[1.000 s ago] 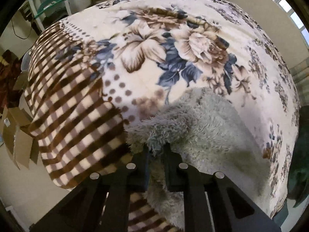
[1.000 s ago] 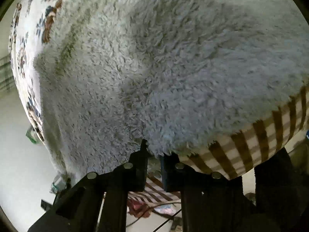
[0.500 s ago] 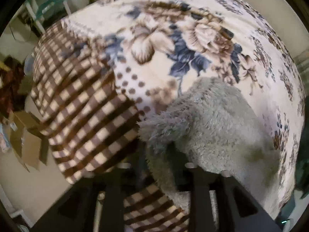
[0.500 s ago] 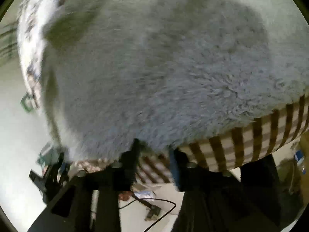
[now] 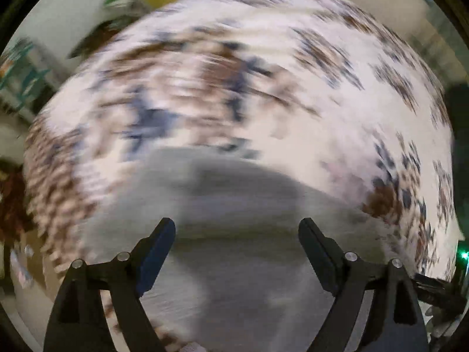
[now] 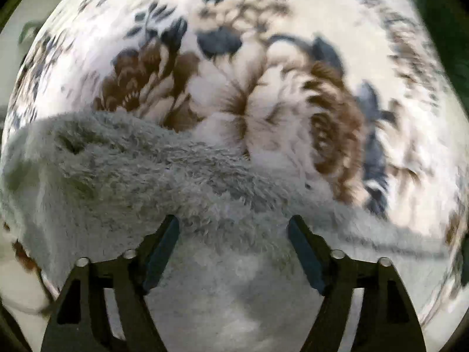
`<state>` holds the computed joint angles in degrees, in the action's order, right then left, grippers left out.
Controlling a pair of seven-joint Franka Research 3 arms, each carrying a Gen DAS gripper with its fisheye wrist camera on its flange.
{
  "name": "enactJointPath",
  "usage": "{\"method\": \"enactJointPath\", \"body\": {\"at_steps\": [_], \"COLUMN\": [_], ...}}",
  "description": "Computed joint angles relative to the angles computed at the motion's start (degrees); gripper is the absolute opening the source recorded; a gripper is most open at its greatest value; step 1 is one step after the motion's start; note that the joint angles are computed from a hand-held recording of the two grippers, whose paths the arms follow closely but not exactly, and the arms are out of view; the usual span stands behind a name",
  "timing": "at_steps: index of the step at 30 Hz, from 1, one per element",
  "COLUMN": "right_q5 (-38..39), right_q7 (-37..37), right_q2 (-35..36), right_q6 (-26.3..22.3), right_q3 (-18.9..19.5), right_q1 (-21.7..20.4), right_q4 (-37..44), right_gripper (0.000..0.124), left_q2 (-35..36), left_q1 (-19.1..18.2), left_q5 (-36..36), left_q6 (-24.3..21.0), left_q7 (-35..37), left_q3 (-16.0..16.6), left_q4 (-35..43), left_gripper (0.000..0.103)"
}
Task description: Fold towel
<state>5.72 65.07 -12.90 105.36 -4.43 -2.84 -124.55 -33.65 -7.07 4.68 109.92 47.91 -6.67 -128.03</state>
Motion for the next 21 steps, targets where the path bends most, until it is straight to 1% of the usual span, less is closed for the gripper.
{"method": "enactJointPath", "body": {"at_steps": [1, 2, 3, 4, 5, 7, 9, 11, 14, 15, 17, 18, 20, 21], "right_q5": [-0.06, 0.21, 1.1, 1.76, 2.0, 3.19, 3.21, 3.97, 2.95, 3.81, 8.31, 10.91, 11.67, 10.16], "right_q7": [-0.71, -1.23, -2.1, -2.89, -3.23, -3.78, -2.94, -2.75, -1.82, -2.2, -1.21, -0.09, 2.47, 5.97], "right_q2": [1.03, 1.47, 1.21, 0.42, -1.21, -2.42, -3.34, -2.98, -3.25, -2.48, 0.94, 2.34, 2.25, 2.72], "right_q6": [-0.16, 0.11, 1.06, 2.44, 4.49, 6.23, 8.02, 8.11, 9.05, 8.23, 1.27, -1.57, -3.27, -3.66], "right_q3": [-0.29, -0.61, -1.02, -1.34, -1.65, -2.57, -2.9, -3.66, -3.57, -3.97, -5.24, -6.55, -7.65, -8.29], "right_q1": [-0.12, -0.31, -0.5, -0.74, -1.21, -2.3, -3.42, -4.44, -5.56, -5.66, -5.88, -6.84, -9.05, -10.79], "right_q4": [0.61, 0.83, 0.62, 0.09, -1.53, -1.69, -1.83, -1.33, -2.04, -1.85, 0.91, 2.87, 4.33, 6.13], "right_gripper": [0.036, 0.014, 0.008, 0.005, 0.004, 0.003, 0.003, 0.003, 0.003, 0.003, 0.006, 0.01, 0.029, 0.033], "left_q2": [3.34, 6.49, 9.49, 12.48, 14.25, 17.06, 18.25, 18.47, 18.09, 17.7, 16.12, 15.39, 13.96, 13.55], "left_q1": [-0.81, -1.62, -2.05, -2.43, -2.57, -2.48, -2.29, -2.01, -1.78, -1.77, -1.93, -2.17, -2.8, -3.23], "left_q5": [-0.54, -1.05, -0.92, -0.78, -0.38, 1.46, 2.72, 3.36, 3.39, 3.32, 3.16, 3.28, 3.31, 2.96], "left_q6": [0.99, 2.11, 2.22, 2.62, 2.43, 1.9, 1.54, 1.25, 0.55, 0.15, -0.95, -1.47, -1.87, -1.53], "left_q7": [0.77, 1.94, 2.69, 3.42, 3.83, 3.72, 3.29, 2.62, 1.96, 1.75, 1.5, 1.46, 1.38, 1.36], "left_q3": [-0.49, -0.87, -1.5, -2.05, -2.48, -3.37, -3.61, -3.52, -3.29, -3.27, -3.34, -3.6, -4.06, -4.26], "left_q4": [1.21, 2.27, 3.67, 4.9, 5.83, 7.22, 7.67, 7.55, 7.62, 7.73, 8.24, 8.75, 9.61, 10.06], "left_gripper": [0.086, 0.086, 0.086, 0.086, 0.086, 0.086, 0.086, 0.086, 0.086, 0.086, 0.086, 0.086, 0.086, 0.086]}}
